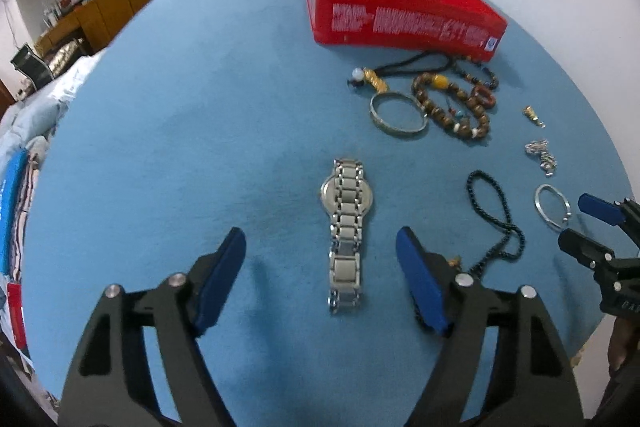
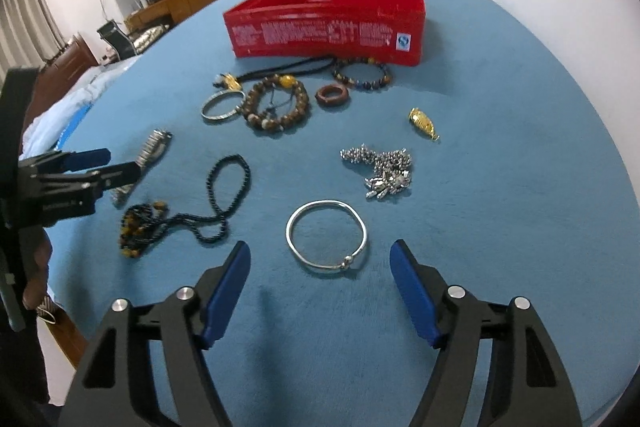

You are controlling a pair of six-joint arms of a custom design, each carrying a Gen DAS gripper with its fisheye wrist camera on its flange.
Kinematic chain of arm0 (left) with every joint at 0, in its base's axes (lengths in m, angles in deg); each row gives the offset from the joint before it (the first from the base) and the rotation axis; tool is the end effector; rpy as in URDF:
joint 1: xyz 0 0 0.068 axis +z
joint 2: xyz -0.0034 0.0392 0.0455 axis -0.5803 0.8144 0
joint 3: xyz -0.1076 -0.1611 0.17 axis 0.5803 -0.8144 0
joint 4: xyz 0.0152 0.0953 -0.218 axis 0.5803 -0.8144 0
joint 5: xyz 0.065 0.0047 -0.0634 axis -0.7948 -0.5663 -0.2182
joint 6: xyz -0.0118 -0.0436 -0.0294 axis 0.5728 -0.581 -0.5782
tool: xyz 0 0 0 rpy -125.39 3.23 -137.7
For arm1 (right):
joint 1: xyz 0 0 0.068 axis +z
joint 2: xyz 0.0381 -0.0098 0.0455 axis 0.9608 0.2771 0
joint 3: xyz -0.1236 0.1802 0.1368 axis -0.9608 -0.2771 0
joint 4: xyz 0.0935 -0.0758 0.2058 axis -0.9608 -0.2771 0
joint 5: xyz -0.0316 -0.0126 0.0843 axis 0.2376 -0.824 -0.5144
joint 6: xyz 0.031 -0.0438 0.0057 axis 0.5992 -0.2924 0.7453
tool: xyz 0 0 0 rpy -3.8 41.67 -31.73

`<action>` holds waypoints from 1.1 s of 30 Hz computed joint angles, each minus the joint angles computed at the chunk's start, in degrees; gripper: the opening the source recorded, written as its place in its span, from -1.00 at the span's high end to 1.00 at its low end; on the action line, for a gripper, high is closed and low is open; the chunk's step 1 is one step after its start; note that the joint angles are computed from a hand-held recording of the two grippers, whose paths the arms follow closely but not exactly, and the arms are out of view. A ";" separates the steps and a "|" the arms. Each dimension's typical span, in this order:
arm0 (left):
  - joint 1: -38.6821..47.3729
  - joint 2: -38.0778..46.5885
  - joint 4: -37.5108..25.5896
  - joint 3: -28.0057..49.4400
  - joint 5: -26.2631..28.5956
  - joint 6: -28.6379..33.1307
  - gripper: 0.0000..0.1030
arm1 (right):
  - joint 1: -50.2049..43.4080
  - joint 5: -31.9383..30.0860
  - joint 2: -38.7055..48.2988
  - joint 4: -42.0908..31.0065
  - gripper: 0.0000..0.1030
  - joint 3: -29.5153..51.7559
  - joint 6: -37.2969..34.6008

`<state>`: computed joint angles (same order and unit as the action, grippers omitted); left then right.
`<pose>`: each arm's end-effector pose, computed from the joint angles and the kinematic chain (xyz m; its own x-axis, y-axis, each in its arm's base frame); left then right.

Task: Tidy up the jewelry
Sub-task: 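Grasp the silver watch with the left gripper while the right gripper grasps the silver ring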

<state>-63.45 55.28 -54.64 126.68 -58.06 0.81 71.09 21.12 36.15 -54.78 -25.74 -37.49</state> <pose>0.3002 -0.1563 0.2584 -0.8372 0.2343 -0.4943 0.2835 0.9586 -0.0258 0.2197 -0.0055 0.2639 -0.8416 0.0028 -0.5400 -0.0635 0.9925 0.1041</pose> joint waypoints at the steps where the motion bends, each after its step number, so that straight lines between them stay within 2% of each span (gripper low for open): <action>1: 0.03 0.88 0.19 0.30 0.17 0.24 -0.47 | 0.27 0.40 0.33 0.45 -0.40 -0.30 0.07; 8: -0.61 3.88 1.81 1.64 -0.84 1.28 -0.59 | 1.67 3.29 2.18 3.42 -0.38 -1.52 0.04; 13: -1.03 4.03 2.79 1.44 -1.82 1.35 -0.59 | 1.81 3.87 2.60 3.93 -0.17 -1.40 -0.36; 16: -0.97 2.89 3.07 0.20 -1.76 1.38 -0.49 | 2.20 4.07 2.38 3.77 -0.06 -1.42 -0.59; 20: -1.33 2.16 2.64 -0.16 -1.70 1.77 -0.15 | 2.33 3.81 2.33 3.93 0.06 -1.45 -0.72; 22: -1.32 2.28 1.77 0.63 -1.47 1.76 0.16 | 2.38 3.89 2.37 4.01 0.07 -1.42 -0.75; 24: -0.69 2.32 1.17 1.12 -0.12 1.58 0.65 | 2.26 3.73 2.25 4.12 0.07 -1.53 -0.88; 33: -0.05 1.28 0.60 1.46 0.39 1.14 0.69 | 1.78 2.68 1.82 3.45 0.07 -1.03 -0.89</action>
<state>-63.50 56.56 -54.04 128.14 -57.67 1.95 72.88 23.80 37.96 -51.32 -26.77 -38.38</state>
